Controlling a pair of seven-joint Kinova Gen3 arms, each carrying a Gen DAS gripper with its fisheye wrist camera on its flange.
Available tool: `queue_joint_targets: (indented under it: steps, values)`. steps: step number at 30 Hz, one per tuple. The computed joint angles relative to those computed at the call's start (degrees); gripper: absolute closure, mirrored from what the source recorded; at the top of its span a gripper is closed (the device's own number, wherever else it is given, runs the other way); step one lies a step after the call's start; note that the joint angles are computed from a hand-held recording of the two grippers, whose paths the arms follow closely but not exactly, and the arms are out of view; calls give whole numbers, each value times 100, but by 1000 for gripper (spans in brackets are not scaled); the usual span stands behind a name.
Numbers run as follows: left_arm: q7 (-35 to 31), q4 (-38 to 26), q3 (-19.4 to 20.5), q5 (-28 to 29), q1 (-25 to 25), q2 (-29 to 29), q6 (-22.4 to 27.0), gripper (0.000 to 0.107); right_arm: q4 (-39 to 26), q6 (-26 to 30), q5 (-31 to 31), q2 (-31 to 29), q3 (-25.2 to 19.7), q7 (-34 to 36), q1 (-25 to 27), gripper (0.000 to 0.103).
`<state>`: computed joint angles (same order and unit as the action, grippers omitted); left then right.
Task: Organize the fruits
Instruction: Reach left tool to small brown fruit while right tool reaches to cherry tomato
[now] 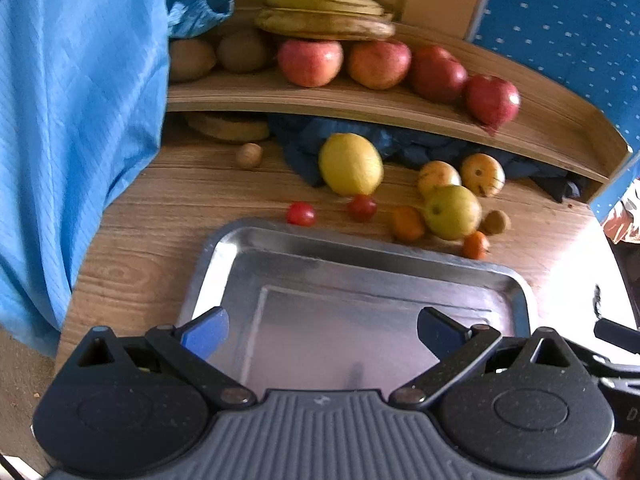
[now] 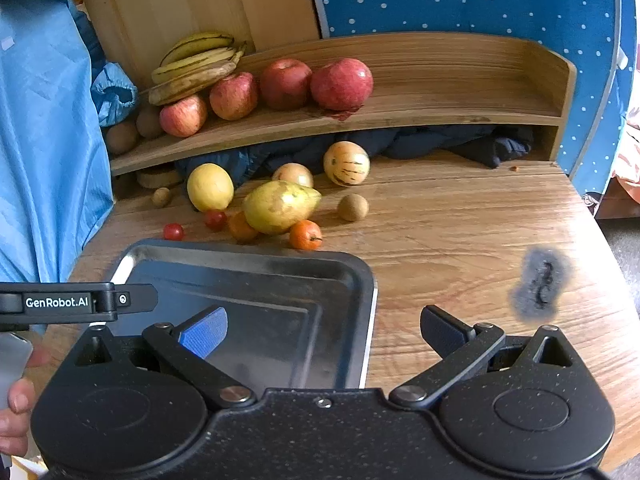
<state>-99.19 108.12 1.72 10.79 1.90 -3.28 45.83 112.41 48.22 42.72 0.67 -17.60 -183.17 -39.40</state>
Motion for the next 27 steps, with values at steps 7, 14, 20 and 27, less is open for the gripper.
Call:
queue_joint_targets:
  steps: [7, 14, 20, 27]
  values:
    - [-193, -385, -202, 85, -349, 487, 51, 5, -498, 315, 12, 435, 110, -78, -238, 1]
    - [-490, -801, -218, 150, -676, 916, 6, 5, -868, 232, 46, 776, 320, -1, -500, 1]
    - [-1047, -1217, -139, 453, -967, 1338, 88, 5, -1255, -112, -14, 1114, 516, 366, -652, 1]
    - [-1453, -1637, 2, 736, -1159, 1801, 213, 5, -1870, -264, -244, 1632, 849, 958, -811, 1]
